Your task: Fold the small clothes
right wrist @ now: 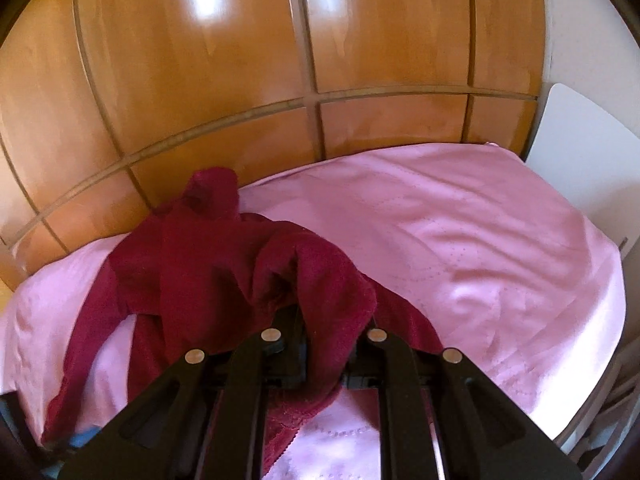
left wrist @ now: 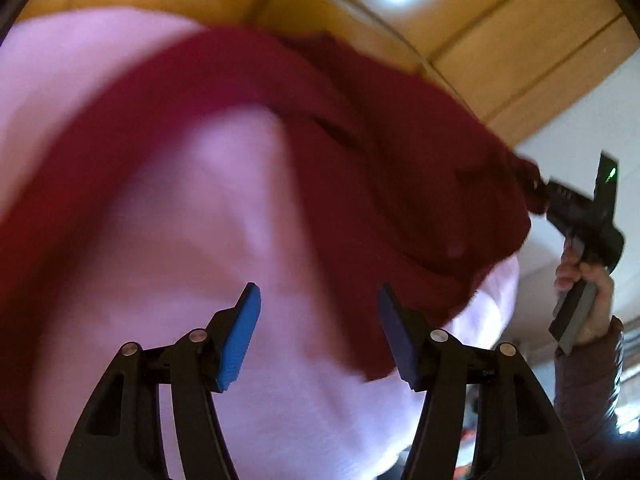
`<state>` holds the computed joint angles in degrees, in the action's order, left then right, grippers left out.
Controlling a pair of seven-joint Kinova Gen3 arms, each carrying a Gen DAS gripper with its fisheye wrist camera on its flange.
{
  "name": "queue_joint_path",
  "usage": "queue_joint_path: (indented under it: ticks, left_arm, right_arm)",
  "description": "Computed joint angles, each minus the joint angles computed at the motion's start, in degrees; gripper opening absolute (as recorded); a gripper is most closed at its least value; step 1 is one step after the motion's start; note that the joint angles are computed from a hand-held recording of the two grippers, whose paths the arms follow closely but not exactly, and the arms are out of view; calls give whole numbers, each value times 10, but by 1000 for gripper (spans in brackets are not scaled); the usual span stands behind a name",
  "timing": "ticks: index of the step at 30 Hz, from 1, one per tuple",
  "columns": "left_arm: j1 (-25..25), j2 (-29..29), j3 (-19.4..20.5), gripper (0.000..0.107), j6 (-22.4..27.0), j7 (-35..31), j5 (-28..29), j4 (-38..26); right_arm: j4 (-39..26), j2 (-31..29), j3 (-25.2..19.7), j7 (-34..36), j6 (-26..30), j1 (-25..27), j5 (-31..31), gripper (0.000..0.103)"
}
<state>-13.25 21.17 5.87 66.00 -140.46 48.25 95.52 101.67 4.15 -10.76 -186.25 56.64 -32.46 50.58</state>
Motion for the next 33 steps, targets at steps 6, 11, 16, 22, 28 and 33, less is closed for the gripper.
queue_joint_path:
  ticks: [6, 11, 16, 22, 28, 33]
  left_arm:
    - [73, 2, 18, 7, -62, 39, -54, -2]
    - [13, -30, 2, 5, -63, -9, -20, 5]
    - [-89, -58, -42, 5, 12, -93, 10, -1]
    - [-157, -96, -102, 5, 83, -159, -27, 27]
    - [-179, -87, -129, 9, 68, -159, -48, 85]
    - [-213, -77, -143, 25, 36, -118, -23, 67]
  right_arm:
    - [3, -11, -2, 10, -21, 5, 0, 10]
    - [23, -43, -17, 15, -50, 10, -2, 10]
    - [60, -82, -50, 51, -105, 9, -42, 10]
    - [73, -49, -81, 184, -136, -25, -170, 10]
    - [40, 18, -67, 225, -63, -88, -207, 30]
    - [21, 6, -56, 154, 1, -131, -135, 79]
